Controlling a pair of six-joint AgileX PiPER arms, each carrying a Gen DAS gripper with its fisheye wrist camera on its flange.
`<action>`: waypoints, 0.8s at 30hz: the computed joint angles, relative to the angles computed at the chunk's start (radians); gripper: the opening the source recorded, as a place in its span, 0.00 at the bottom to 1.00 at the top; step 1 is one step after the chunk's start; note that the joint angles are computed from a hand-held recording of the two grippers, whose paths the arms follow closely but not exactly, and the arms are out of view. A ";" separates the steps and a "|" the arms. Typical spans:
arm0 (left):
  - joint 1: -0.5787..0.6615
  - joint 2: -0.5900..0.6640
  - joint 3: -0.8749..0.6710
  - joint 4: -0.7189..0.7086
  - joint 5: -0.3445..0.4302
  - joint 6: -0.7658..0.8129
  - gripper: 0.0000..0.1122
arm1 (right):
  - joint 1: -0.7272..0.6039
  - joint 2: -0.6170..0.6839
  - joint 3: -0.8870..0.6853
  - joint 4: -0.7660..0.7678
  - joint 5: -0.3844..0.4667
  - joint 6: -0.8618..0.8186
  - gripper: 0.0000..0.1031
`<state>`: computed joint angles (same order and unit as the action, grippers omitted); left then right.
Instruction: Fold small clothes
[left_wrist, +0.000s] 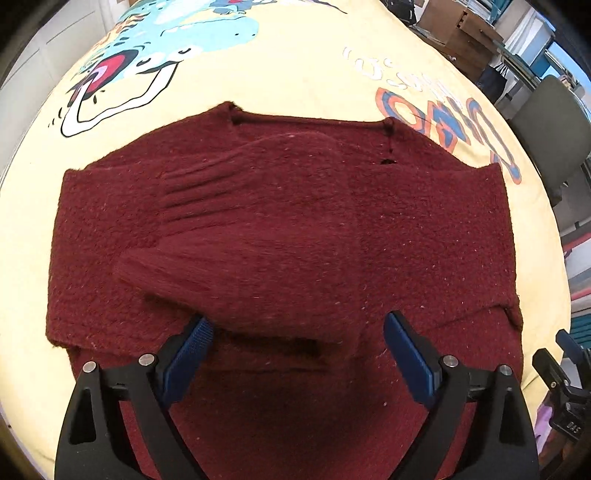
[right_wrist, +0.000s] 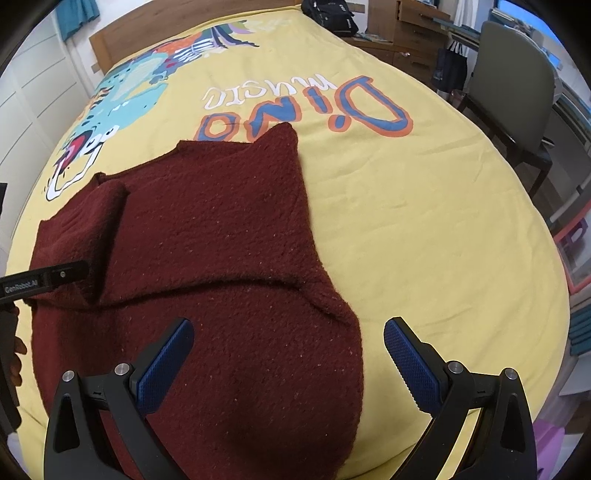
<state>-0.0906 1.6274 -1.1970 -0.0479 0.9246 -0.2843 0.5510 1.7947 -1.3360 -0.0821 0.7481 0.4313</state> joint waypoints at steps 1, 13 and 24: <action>0.012 -0.008 0.004 -0.012 0.007 0.015 0.91 | 0.002 -0.001 0.002 0.000 0.000 0.000 0.99; 0.254 -0.194 0.119 -0.068 0.066 0.220 0.91 | 0.027 -0.008 0.007 -0.027 0.008 0.027 0.99; 0.530 -0.246 0.231 -0.020 0.043 0.373 0.91 | 0.093 0.036 -0.047 -0.044 0.043 0.030 0.99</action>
